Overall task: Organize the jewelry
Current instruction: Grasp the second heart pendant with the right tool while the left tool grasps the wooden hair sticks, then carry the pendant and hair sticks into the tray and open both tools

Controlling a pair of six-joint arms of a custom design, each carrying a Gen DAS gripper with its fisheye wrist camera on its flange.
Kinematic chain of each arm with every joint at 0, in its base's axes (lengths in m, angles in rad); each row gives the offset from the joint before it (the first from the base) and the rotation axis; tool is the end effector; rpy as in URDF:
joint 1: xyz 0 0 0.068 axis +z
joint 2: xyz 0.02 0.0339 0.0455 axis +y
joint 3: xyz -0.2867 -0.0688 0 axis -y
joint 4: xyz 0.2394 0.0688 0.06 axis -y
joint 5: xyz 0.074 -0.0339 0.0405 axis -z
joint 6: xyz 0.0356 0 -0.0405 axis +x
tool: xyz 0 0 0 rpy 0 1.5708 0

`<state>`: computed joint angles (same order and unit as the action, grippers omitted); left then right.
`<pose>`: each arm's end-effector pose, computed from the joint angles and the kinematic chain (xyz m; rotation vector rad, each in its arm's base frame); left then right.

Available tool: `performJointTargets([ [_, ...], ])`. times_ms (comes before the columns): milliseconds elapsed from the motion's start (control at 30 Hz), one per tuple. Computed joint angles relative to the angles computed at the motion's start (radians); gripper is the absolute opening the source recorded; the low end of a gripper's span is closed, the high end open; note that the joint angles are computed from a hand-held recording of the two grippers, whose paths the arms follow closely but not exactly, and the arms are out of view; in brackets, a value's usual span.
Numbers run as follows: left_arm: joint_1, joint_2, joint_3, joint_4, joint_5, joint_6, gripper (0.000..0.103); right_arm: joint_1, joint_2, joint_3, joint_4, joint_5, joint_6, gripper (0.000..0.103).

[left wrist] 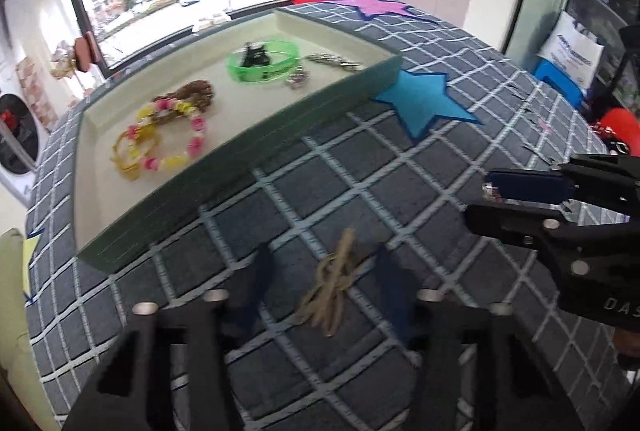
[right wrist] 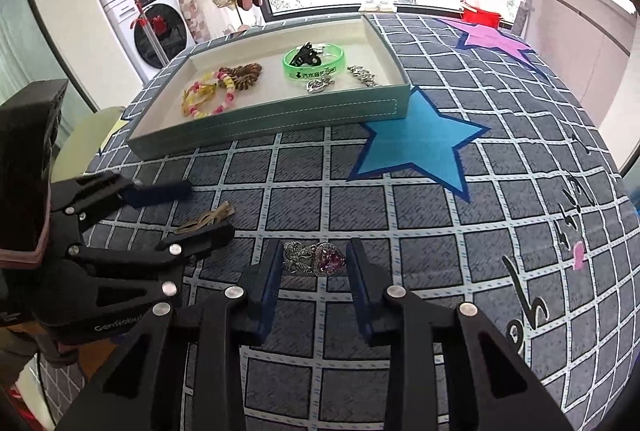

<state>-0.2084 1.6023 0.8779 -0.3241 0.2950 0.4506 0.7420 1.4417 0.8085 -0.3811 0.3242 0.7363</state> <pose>0.2933 -0.0726 0.1927 0.9297 2.4028 -0.2966 0.2056 0.1731 0.2130 0.1102 2.5131 0.1799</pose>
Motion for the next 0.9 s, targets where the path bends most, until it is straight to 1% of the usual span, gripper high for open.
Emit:
performJointTargets([
  [33,-0.008,-0.003,0.001,-0.004,-0.004,0.007,0.031,-0.002,-0.004,-0.002,0.000,-0.001,0.001,0.035],
  [133,-0.009,-0.009,0.000,-0.013,0.000,0.006,0.031,-0.004,-0.014,-0.006,0.001,-0.006,0.011,0.035],
  [300,0.055,-0.011,0.002,-0.031,0.058,-0.055,0.031,-0.007,-0.033,-0.013,0.003,-0.012,0.024,0.035],
  [567,0.127,-0.070,-0.026,-0.019,0.098,-0.121,0.031,-0.015,-0.065,-0.010,-0.003,-0.031,0.028,0.035],
  [900,0.152,-0.142,-0.007,-0.026,0.090,-0.196,0.031,-0.038,-0.091,0.026,-0.026,-0.047,0.023,0.035],
])
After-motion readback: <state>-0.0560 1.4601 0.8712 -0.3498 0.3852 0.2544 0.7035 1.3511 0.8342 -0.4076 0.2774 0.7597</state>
